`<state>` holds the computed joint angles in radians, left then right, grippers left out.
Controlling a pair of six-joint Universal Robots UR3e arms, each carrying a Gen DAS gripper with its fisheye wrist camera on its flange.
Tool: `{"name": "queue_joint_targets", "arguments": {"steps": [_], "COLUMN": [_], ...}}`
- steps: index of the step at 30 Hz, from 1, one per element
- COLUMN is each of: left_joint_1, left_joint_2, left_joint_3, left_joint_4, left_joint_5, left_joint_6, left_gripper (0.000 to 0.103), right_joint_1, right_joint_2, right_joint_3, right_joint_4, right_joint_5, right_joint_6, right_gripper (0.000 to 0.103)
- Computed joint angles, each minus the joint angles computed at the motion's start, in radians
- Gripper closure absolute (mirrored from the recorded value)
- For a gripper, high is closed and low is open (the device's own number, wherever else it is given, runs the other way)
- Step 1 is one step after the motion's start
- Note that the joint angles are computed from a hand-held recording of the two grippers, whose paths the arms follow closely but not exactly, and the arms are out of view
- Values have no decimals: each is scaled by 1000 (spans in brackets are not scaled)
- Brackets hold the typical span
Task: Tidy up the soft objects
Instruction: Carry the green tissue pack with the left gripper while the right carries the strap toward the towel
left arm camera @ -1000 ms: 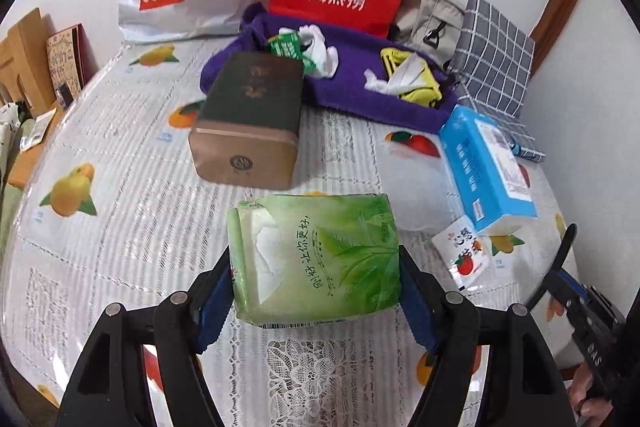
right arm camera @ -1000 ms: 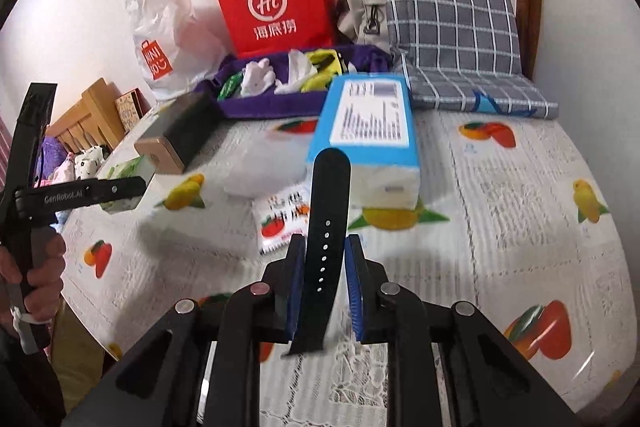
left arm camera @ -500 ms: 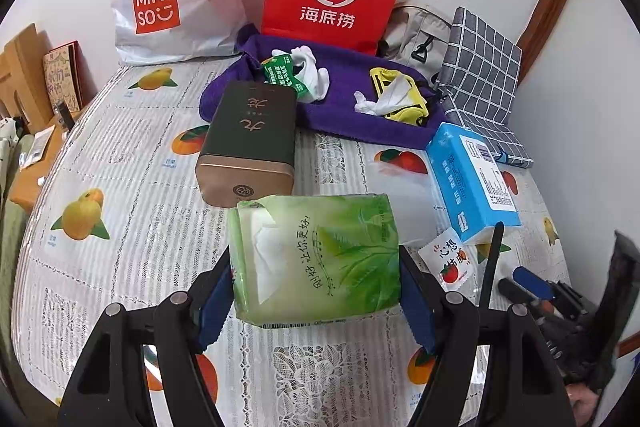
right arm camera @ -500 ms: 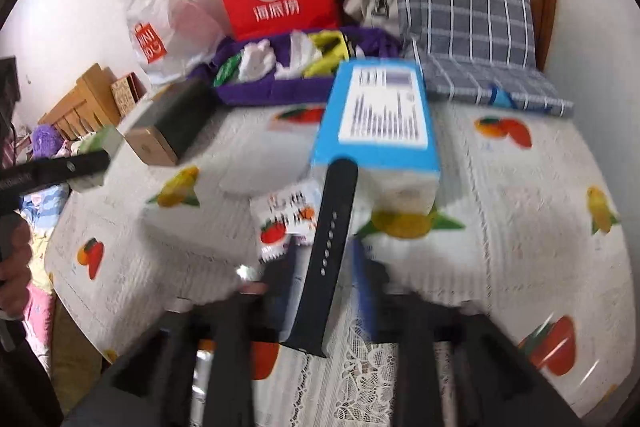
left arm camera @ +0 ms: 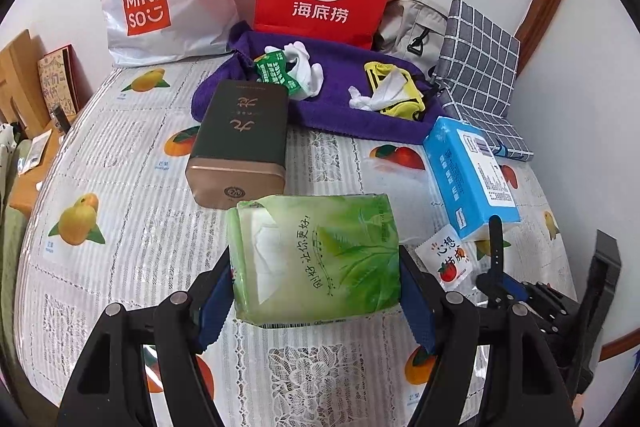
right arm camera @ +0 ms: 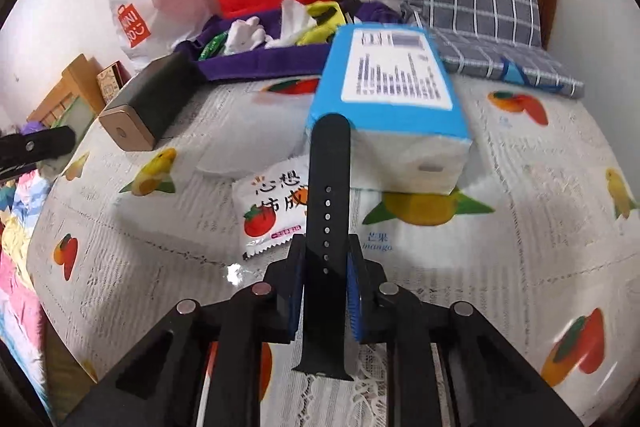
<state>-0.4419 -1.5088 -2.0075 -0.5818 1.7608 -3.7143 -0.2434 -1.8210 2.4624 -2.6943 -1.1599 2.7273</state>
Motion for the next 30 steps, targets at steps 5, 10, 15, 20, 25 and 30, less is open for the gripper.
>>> {"name": "queue_joint_targets", "arguments": {"steps": [5, 10, 15, 20, 25, 30], "left_joint_1": [5, 12, 23, 32, 44, 68], "left_joint_2": [1, -4, -15, -39, -76, -122], "left_joint_3": [24, 58, 101, 156, 224, 303], "left_joint_4": [-17, -40, -61, -82, -107, -129], "left_joint_5": [5, 21, 32, 40, 55, 61], "left_joint_6": [8, 24, 41, 63, 78, 109], "left_gripper": [31, 31, 31, 31, 31, 31], "right_joint_1": [-40, -76, -62, -26, 20, 63], "right_joint_2": [-115, -182, -121, -32, 61, 160], "right_joint_3": [-38, -105, -201, -306, -424, -556], "right_joint_4": [132, 237, 236, 204, 165, 159], "right_joint_5": [43, 101, 114, 110, 99, 83], "right_joint_6": [-35, -54, -15, 30, 65, 100], "right_gripper": [84, 84, 84, 84, 84, 84]}}
